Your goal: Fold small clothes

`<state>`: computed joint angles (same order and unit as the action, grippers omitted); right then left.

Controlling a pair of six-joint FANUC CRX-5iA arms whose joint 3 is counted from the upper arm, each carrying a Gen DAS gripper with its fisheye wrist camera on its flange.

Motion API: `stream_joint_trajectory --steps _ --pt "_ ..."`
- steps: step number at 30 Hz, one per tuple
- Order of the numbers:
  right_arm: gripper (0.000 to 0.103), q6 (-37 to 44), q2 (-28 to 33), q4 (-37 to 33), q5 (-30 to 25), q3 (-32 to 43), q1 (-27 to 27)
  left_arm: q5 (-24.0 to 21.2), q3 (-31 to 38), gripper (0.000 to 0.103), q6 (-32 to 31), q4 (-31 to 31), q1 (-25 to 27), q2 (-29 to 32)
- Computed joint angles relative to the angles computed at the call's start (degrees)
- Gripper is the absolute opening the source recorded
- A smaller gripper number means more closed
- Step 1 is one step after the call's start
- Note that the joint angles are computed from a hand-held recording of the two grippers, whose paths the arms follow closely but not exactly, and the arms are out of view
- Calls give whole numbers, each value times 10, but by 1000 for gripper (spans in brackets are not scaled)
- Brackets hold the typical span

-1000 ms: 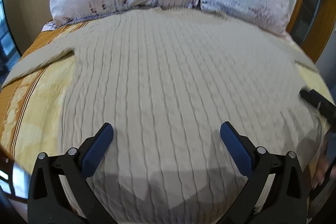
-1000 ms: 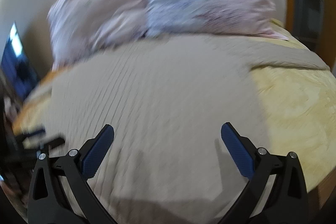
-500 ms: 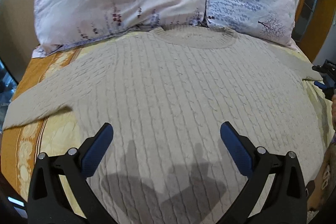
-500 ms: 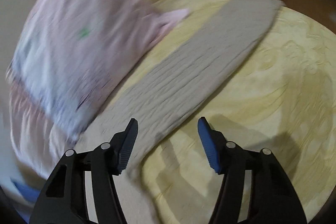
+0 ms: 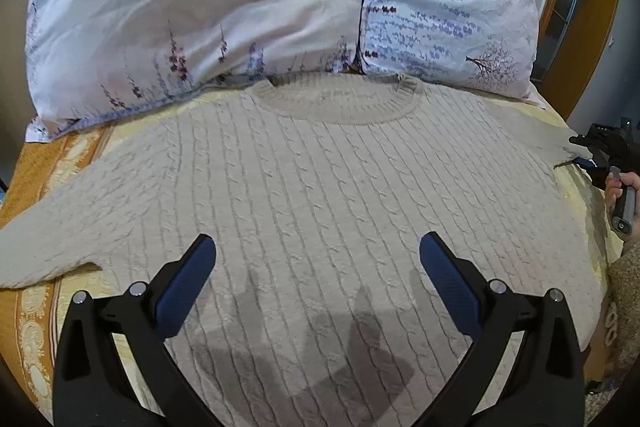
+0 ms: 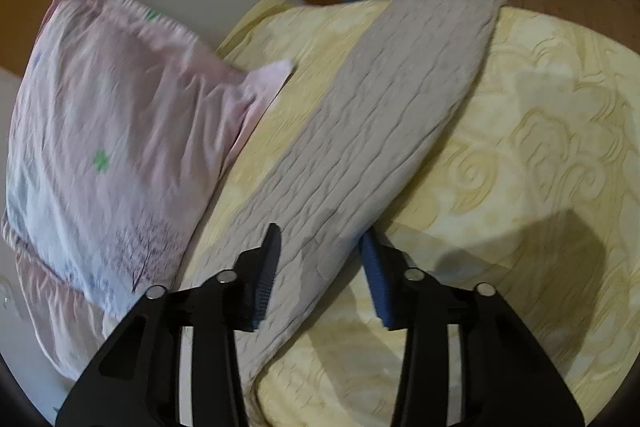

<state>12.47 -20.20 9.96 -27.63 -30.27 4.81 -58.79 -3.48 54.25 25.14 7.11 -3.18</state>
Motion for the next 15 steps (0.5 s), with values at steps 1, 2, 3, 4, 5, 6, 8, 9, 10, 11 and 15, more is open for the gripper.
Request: stream_joint_trajectory --steps 1,2,3,4,5,6,8,9,10,11,15 --pt "36 -4 1 4 3 -2 -4 -6 4 101 0 3 1 5" --pt "32 -12 0 14 8 -7 -7 -9 6 101 1 6 3 9" --pt "29 -19 1 23 11 -10 -9 -10 9 101 4 7 3 13" --pt "21 -25 3 32 12 -12 -10 -11 11 101 7 9 4 17" --pt "16 -25 4 40 10 -13 -11 -12 13 101 9 12 4 20" --pt "15 -25 6 46 9 -13 -11 -14 15 101 12 17 6 24" --pt "13 -36 4 75 13 -20 -7 -20 9 101 2 51 14 33" --pt "13 -55 0 109 22 -30 -3 -27 6 101 -5 72 19 38" --pt "13 -77 -5 149 29 -39 2 -32 4 101 -7 88 22 43" --pt "12 -93 -8 182 36 -45 6 -36 3 101 -5 99 25 47" --pt "12 -159 -23 322 72 -69 24 -27 -10 101 -17 132 29 48"
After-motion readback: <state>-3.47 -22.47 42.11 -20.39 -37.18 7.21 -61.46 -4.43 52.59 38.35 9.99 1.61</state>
